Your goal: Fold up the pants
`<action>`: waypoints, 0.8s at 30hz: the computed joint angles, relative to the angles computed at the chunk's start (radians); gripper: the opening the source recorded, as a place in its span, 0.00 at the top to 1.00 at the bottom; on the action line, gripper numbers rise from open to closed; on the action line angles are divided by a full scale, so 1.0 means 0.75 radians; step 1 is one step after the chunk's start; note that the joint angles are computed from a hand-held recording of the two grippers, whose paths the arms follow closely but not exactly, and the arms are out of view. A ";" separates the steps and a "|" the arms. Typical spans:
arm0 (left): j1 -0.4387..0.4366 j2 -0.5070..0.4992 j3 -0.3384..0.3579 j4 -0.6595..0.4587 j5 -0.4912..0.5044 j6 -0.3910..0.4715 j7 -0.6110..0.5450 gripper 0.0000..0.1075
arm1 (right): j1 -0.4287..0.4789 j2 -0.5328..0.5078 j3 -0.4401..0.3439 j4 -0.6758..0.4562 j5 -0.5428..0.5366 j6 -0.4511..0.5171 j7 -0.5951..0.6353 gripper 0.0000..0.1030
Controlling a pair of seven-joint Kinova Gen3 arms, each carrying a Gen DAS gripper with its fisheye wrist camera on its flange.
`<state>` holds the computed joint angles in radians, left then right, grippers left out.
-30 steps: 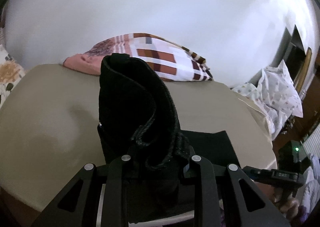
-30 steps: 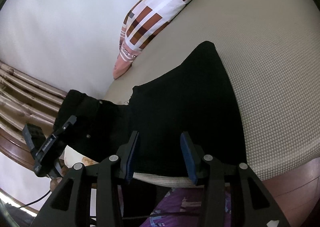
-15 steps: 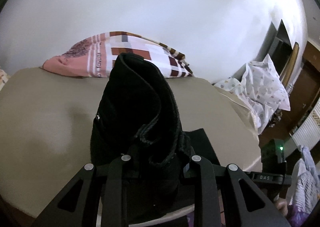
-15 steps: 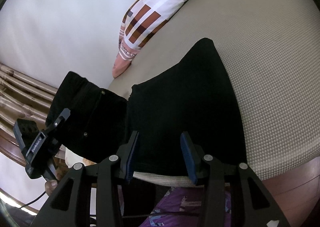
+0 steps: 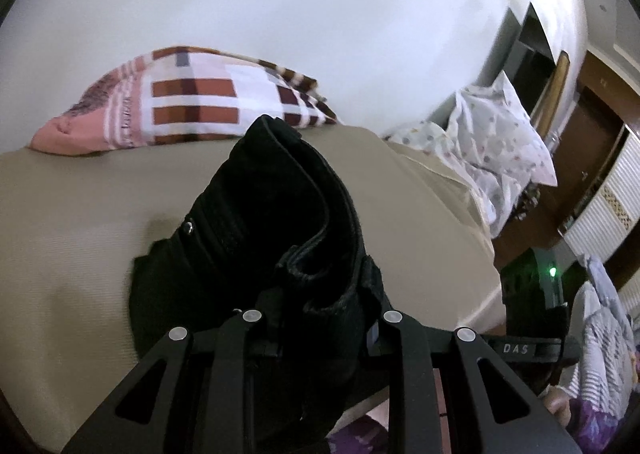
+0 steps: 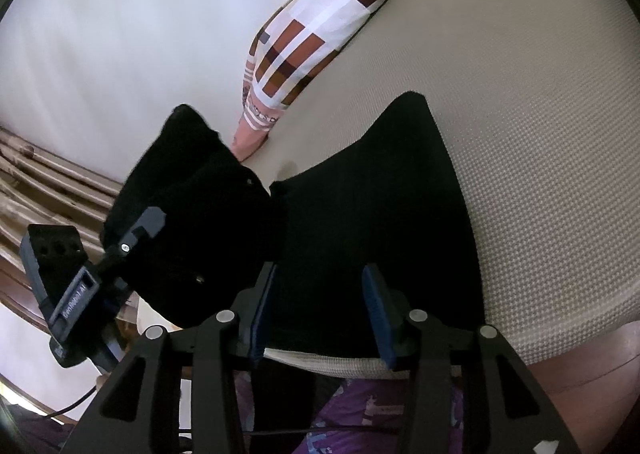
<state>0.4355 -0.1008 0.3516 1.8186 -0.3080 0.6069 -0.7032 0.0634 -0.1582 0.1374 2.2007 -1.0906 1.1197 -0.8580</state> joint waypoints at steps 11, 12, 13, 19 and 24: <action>0.138 0.168 -0.038 -0.080 -0.025 0.014 0.002 0.77 | 0.111 -0.020 0.114 -0.011 -0.033 0.067 0.054 0.58; 0.152 0.180 -0.046 -0.086 -0.028 0.015 0.006 0.77 | 0.124 -0.017 0.123 -0.009 -0.035 0.076 0.055 0.58; 0.166 0.192 -0.053 -0.093 -0.031 0.018 0.005 0.77 | 0.136 -0.012 0.130 -0.007 -0.040 0.086 0.056 0.58; 0.237 0.264 -0.090 -0.140 -0.024 0.036 -0.025 0.77 | 0.169 0.011 0.109 -0.021 -0.039 0.100 0.033 0.58; 0.275 0.319 -0.119 -0.167 0.015 0.038 -0.074 0.77 | 0.189 0.020 0.110 -0.029 -0.026 0.118 0.010 0.58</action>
